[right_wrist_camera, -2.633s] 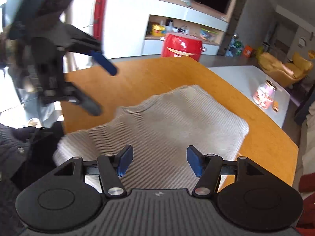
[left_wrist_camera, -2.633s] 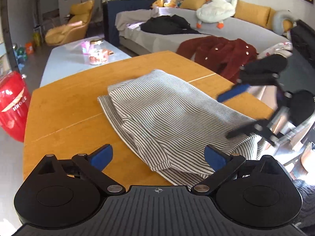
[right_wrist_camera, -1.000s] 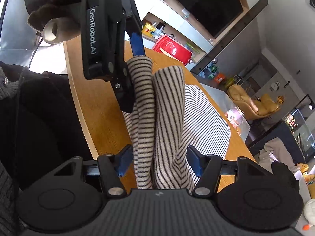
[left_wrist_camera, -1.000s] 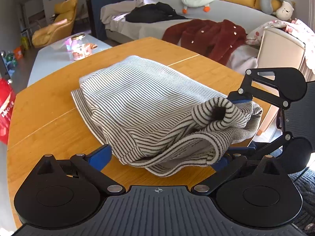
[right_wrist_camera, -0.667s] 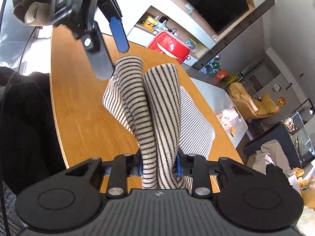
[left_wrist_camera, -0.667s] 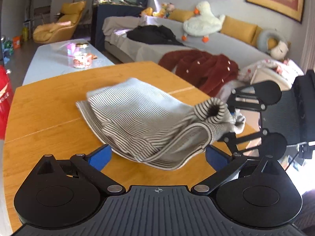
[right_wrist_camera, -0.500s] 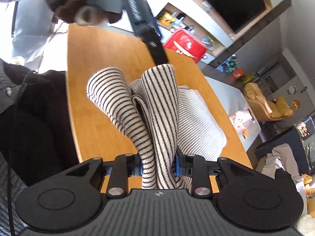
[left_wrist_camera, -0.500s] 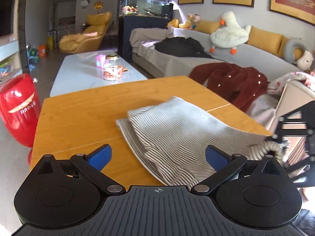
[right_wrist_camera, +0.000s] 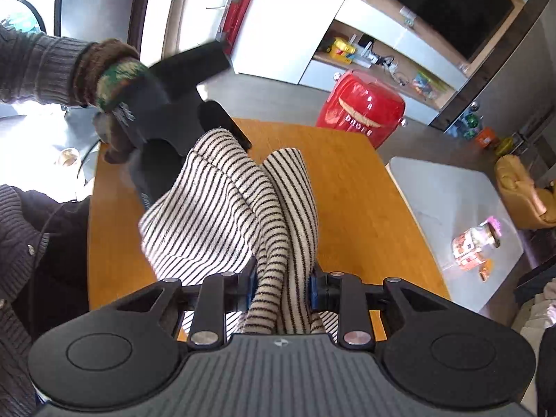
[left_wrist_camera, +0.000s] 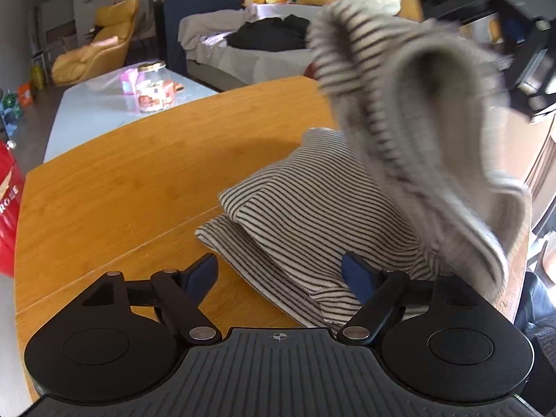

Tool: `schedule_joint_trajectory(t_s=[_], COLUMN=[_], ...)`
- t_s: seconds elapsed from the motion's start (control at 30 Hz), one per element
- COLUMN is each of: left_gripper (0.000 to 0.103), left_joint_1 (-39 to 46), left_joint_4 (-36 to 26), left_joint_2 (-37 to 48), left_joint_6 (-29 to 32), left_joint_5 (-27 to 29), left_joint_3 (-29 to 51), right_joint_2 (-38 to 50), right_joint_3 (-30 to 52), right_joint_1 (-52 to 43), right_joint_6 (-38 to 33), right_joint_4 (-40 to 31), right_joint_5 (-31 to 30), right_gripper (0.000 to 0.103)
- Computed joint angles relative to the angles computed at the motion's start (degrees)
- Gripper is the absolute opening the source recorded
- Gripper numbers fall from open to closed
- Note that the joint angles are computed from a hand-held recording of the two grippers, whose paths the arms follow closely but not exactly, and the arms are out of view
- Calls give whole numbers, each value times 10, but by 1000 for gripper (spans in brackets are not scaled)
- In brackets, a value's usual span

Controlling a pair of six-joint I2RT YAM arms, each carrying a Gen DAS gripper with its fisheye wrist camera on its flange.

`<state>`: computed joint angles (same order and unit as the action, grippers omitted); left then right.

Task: Fold clothes
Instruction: 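Fold the lifted striped shirt side over the bundle with the right gripper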

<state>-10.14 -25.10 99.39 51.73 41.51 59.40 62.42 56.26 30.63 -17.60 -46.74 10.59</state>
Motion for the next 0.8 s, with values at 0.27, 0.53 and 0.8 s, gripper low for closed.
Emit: schedule_joint_trajectory(t_s=[0.27, 0.53, 0.8], left_gripper=[92, 100, 99], left_joint_1=[75, 50, -69], left_joint_4=[-113, -219, 22], left_joint_2=[-16, -16, 8], left_joint_6=[26, 29, -78], left_joint_5=[46, 157, 10], left_joint_3=[74, 144, 60], right_joint_2=[101, 41, -160], right_joint_3=[-61, -83, -166], right_joint_1=[-180, -210, -255], right_joint_6=[-68, -76, 42], right_joint_4=[162, 173, 164], right_joint_5=[-195, -197, -116], right_gripper=[33, 57, 89])
